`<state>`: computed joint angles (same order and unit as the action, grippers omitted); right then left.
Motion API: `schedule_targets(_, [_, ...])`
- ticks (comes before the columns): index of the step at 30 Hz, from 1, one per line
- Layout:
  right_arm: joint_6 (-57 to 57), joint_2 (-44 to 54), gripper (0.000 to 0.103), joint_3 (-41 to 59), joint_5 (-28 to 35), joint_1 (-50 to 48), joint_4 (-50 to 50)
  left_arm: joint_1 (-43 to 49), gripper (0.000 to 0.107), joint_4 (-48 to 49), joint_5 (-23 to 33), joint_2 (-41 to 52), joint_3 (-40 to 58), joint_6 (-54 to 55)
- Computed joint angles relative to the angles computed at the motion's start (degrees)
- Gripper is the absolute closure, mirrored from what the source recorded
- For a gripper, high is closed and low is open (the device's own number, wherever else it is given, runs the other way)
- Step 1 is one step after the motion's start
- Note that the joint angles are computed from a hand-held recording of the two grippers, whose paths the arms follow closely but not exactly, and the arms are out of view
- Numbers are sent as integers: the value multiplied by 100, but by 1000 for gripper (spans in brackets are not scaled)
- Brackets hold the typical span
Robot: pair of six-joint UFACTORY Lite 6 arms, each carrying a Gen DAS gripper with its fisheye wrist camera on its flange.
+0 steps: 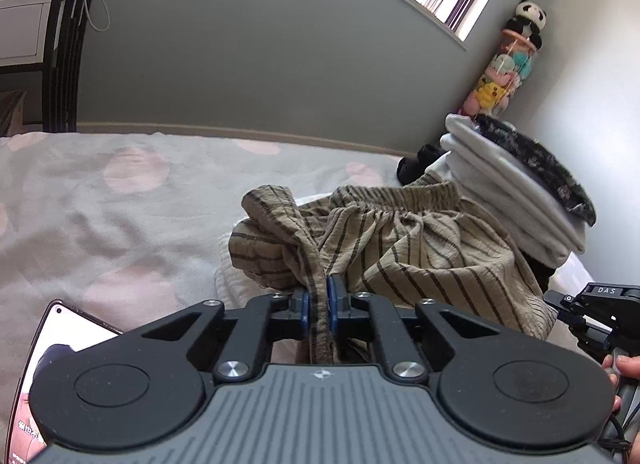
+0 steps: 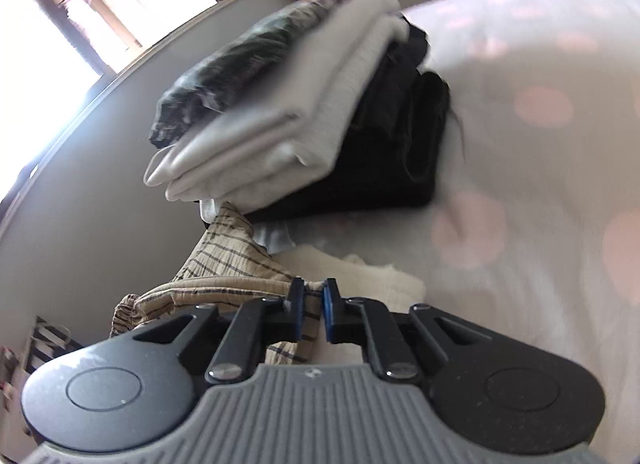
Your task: Fold clothes
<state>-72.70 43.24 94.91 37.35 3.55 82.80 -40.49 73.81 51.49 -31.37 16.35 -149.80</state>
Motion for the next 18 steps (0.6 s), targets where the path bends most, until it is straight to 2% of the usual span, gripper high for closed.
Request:
schedule_targets(3, [-352, -233, 97, 35, -119, 95, 131, -221, 99, 38, 156, -156, -37, -81])
schedule_targets(7, [-471, -240, 97, 317, -513, 257, -84, -139, 99, 23, -86, -30, 39, 25])
schedule_targets(11, [155, 101, 97, 647, -1080, 484, -905, 162, 99, -91, -464, 294, 174, 277])
schedule_targets(13, [410, 232, 97, 679, -1272, 562, -1230, 139, 98, -110, -437, 312, 167, 322])
schedule_targets(15, [546, 260, 95, 619, -1361, 598, -1388, 33, 92, -173, -283, 360, 200, 381])
schedule_targets(16, [371, 175, 88, 484, -1427, 600, -1240, -54, 91, -225, -169, 343, 200, 365])
schedule_targets(18, [-386, -181, 84, 32, -1428, 521, -611, -232, 88, -334, 61, 242, 196, 370])
